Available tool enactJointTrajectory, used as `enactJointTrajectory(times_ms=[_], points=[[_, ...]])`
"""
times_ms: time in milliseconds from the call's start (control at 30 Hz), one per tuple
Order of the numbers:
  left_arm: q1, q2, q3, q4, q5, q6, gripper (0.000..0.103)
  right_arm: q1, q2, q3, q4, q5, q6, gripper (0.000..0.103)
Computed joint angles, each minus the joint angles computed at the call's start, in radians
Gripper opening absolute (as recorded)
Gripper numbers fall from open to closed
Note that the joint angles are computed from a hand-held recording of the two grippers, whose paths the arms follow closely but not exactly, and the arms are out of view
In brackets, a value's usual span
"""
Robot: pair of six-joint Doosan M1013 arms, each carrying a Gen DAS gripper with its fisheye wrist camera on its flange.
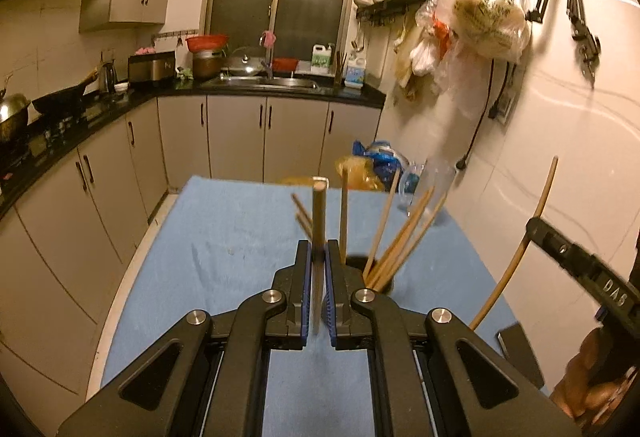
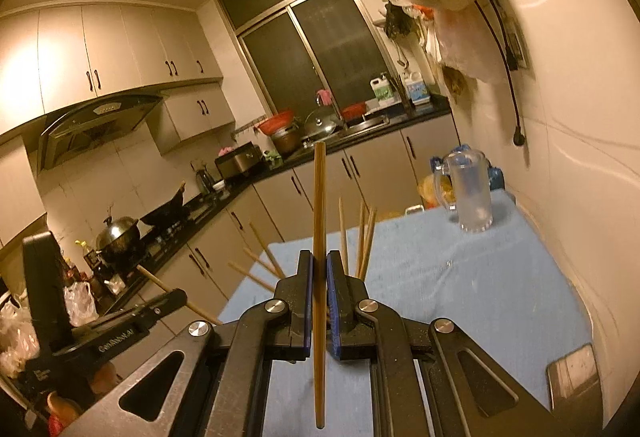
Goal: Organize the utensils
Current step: 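Lower the upright chopsticks into the grey cup with both grippers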
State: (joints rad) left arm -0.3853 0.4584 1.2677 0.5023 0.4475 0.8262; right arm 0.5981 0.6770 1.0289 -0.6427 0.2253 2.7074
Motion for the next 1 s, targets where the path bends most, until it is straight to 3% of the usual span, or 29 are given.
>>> enactJointTrajectory(times_ms=[333,633,833,1000], points=[[0.01,0.023,-0.108,-0.079,-0.027,0.09,0.006,-0.011,0.076,-0.158,-0.047,0.075,0.046,0.008],[0.015,0.102,-0.232,-0.195,0.0,0.174,0.006,-0.017,0.151,-0.289,-0.045,0.14,0.047,0.008],[0.021,0.145,-0.26,-0.26,0.005,0.224,0.006,-0.016,0.2,-0.361,-0.071,0.185,0.069,0.008],[0.027,0.164,-0.256,-0.313,0.004,0.276,0.006,-0.017,0.229,-0.391,0.0,0.204,-0.002,0.008]])
